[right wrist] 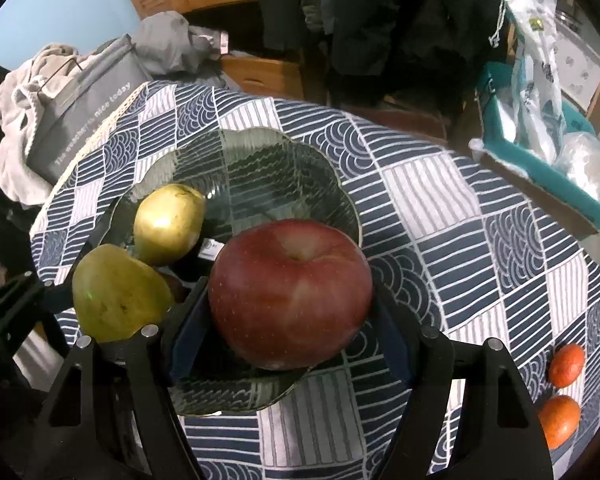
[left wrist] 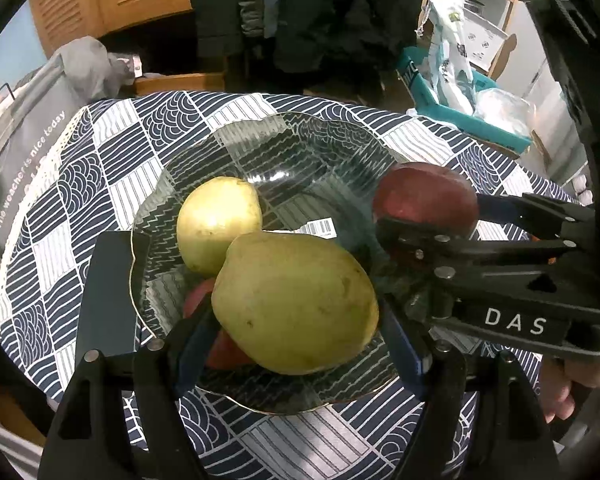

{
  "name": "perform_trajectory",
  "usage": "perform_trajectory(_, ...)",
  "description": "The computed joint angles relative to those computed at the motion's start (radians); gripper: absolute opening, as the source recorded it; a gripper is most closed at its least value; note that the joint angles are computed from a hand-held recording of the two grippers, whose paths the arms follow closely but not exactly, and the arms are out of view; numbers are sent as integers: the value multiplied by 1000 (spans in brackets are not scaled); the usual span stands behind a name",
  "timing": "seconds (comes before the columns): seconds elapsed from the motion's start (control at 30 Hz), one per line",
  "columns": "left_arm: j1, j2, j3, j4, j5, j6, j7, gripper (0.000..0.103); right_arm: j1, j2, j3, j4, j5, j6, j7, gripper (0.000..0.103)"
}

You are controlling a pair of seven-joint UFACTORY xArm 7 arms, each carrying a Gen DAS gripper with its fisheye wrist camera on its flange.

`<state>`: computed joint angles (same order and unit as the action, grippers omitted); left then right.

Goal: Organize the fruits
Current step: 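Lower the apple into the glass bowl and open the right gripper while the left releases the pear, then withdraw both open tools from the bowl toward the oranges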

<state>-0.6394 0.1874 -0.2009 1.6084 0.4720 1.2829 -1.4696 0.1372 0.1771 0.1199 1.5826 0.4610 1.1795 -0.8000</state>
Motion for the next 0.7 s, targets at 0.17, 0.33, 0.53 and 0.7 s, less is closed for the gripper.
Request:
perform_trajectory(0.17, 2, 8, -2, 4, -20, -2, 10, 80, -5, 27, 0, 35, 6, 58, 30, 77)
perform_trajectory(0.33, -9, 22, 3, 24, -18, 18, 17, 81, -17, 15, 2, 36, 57, 45, 23, 77)
perform_trajectory(0.53, -1, -6, 4, -5, -20, -5, -20, 81, -23, 14, -2, 54, 63, 46, 29, 77)
perform_trajectory(0.7, 1, -3, 0, 10, -8, -9, -33, 81, -33, 0, -9, 53, 65, 32, 22, 77)
